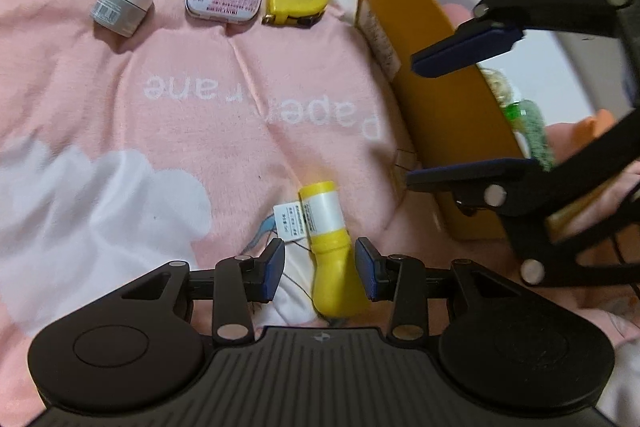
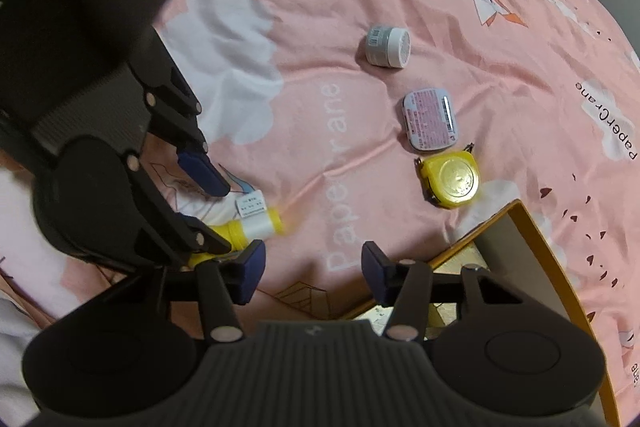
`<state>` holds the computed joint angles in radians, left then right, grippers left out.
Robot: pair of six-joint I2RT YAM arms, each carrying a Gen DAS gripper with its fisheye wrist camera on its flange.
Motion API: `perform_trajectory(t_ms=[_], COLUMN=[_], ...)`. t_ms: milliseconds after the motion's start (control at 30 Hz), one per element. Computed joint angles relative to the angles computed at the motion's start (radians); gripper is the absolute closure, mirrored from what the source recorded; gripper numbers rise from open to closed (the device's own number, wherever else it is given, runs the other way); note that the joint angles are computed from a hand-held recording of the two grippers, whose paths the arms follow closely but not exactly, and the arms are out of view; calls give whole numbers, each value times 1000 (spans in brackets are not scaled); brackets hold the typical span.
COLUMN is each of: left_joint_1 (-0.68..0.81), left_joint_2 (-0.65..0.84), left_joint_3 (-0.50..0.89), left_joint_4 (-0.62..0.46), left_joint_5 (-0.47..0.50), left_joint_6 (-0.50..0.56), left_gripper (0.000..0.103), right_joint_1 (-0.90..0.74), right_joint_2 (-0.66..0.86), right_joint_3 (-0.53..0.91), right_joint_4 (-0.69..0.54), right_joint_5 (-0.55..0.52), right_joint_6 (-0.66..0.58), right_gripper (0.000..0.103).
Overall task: Organize rigid objects
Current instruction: 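Move both tools out of the box and grasp the yellow-capped tube with the left tool, then grasp the pink tin with the right tool while the left tool holds the yellow tube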
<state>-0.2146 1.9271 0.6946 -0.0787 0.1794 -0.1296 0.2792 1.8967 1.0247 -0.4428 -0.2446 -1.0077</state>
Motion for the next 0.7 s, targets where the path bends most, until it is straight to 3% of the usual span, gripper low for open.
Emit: perform_trajectory(t_ms=[233,367,700], left_joint_1=[-2,4,73], left_joint_2=[109,122,-51], left_joint_3=[59,51,-106], left_joint_4=[13,28,99], left_joint_5=[14,25,45], left_joint_6=[-6,7,50], left_gripper=[62,76,76], right_joint_1=[-12,-11,-9], right_joint_2=[56,81,94], right_joint_3=[39,56,64], right_joint_4=[-7,-12,-10], right_joint_5=[-15,-26,-28], right_joint_6=[-10,-11,-8], right_gripper=[50,50,50])
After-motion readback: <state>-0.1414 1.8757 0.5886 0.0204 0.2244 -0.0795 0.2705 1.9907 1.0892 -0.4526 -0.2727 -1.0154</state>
